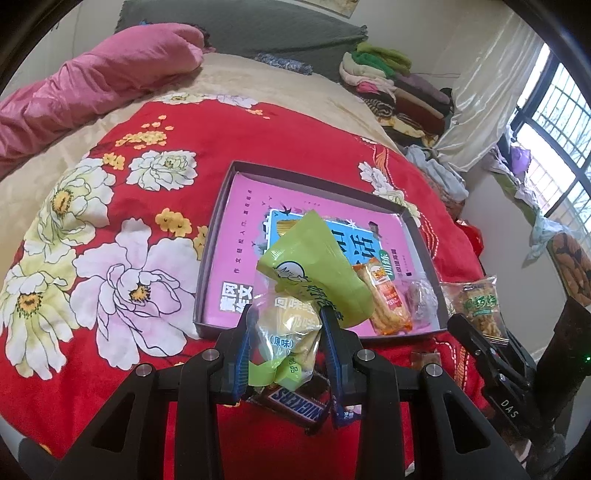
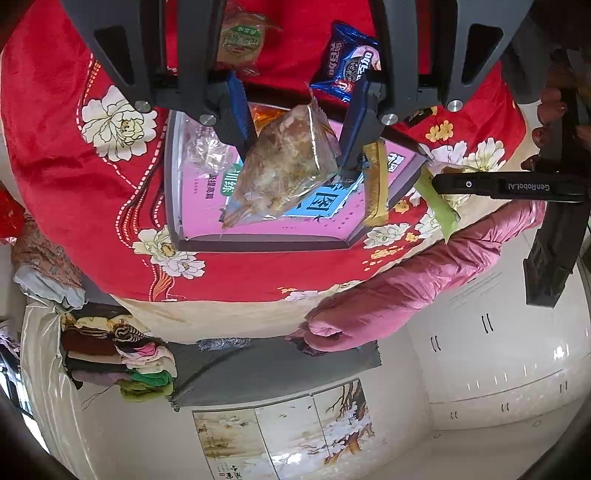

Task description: Organize snacks

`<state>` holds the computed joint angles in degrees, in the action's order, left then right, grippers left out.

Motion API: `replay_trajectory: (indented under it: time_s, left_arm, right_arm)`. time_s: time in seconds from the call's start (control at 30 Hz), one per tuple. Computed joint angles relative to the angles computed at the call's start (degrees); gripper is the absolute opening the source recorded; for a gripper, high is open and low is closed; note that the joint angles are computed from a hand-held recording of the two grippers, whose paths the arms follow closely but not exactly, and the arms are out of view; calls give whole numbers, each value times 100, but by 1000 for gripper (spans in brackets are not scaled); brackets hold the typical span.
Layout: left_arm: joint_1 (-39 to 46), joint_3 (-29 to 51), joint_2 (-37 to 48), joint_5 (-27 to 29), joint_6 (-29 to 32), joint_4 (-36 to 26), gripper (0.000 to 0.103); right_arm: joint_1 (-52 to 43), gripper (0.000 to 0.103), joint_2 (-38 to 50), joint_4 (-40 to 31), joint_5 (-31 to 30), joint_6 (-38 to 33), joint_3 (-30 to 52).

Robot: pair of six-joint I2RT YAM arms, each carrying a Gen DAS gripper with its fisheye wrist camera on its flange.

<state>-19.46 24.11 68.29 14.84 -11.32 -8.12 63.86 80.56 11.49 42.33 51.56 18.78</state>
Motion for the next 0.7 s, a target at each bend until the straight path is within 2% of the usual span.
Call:
replay_trajectory:
  time_s: [0.27, 0.7]
  left_arm:
    - [-21, 19, 190, -154, 22, 160, 35]
    - [-56, 255, 1187, -479, 15, 642, 35]
  right_arm:
    - [-292, 45, -196, 138, -141, -52, -215]
    - [-1107, 45, -740, 423, -581, -296, -730]
